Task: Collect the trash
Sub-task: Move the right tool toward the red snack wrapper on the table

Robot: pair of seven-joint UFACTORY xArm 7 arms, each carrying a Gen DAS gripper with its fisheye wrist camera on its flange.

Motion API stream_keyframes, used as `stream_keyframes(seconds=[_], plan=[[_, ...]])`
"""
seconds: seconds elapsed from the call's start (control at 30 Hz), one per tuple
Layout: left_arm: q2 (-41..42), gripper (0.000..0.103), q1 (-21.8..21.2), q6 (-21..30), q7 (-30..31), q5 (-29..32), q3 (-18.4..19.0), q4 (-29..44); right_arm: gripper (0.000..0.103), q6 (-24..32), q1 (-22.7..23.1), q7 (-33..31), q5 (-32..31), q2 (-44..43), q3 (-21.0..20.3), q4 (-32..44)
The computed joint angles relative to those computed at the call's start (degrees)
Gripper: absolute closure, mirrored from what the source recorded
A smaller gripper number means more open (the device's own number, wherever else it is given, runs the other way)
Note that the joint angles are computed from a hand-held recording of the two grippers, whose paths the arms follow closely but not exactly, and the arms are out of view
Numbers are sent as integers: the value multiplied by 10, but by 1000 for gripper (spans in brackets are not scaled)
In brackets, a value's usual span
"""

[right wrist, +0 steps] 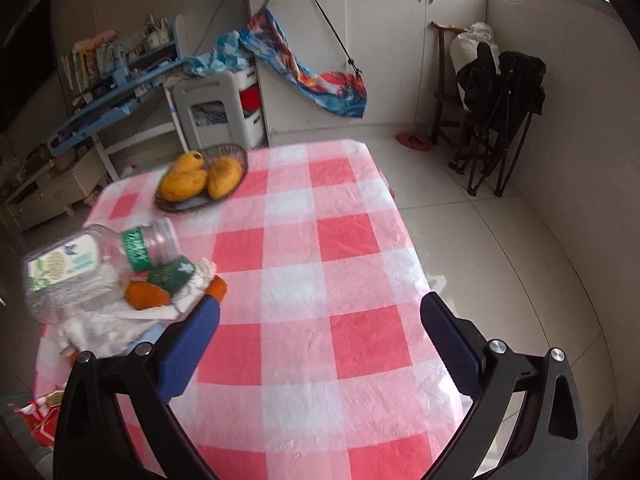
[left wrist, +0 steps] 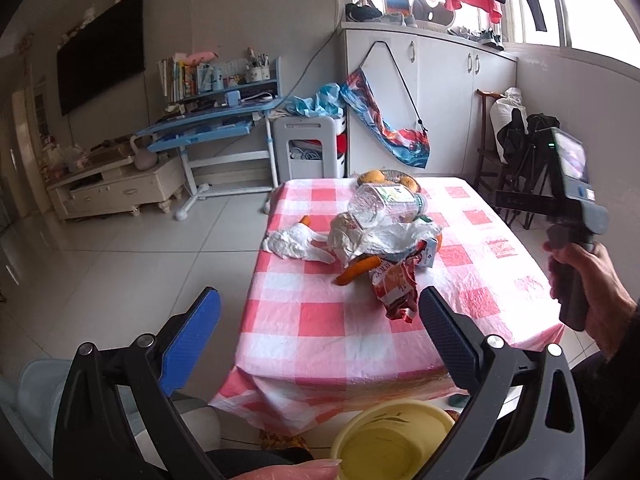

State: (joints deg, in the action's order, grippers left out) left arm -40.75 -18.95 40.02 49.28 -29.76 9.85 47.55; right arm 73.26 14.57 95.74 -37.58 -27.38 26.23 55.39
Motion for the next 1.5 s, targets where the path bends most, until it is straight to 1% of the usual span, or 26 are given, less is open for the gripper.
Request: stream_keyframes(seconds=[0.17,0.23,0.3,0.33,0.37,0.4,0.43,0.53,0.73,0.8,0.9,1.03,1.17,1.37,1.5], plan=[[13,7,16,15,-15,-5,16,18,7,-23,12,35,-66,-26,70,15],[13,7,20,26,-15,-8,20,20,7,-29,10,45,-84,-24,94,23],[5,7,23,24,-9,-9,19,13,7,-31,6,71,-103,-23,118,28],[1,7,24,24,-4,-10,20,9,7,-41,6,80,-113,-25,123,26],[-3,7,25,24,-3,-9,19,4,7,-36,2,82,-121,-21,133,32],[-6,7,26,27,-1,-8,20,3,7,-36,2,82,-121,-21,133,32],[-9,7,26,29,0,-8,20,1,7,-26,-2,81,-130,-15,144,41],[-17,7,27,31,2,-10,21,-5,7,-19,-3,80,-148,-2,156,50],[-28,7,19,19,15,-11,21,-19,7,-3,12,119,-148,-1,164,49],[-30,7,17,16,18,-11,21,-21,7,22,11,123,-154,15,182,64],[-31,7,15,15,18,-11,23,-22,7,43,24,124,-160,33,185,76],[-29,7,13,22,14,-14,25,-17,7,83,47,140,-170,52,189,89],[-26,7,10,26,15,-23,29,-13,7,118,71,154,-179,68,184,96],[-22,7,6,8,26,-26,25,-15,7,164,105,144,-197,106,170,115],[-6,7,6,15,20,-31,30,-3,7,193,129,138,-210,128,158,127]])
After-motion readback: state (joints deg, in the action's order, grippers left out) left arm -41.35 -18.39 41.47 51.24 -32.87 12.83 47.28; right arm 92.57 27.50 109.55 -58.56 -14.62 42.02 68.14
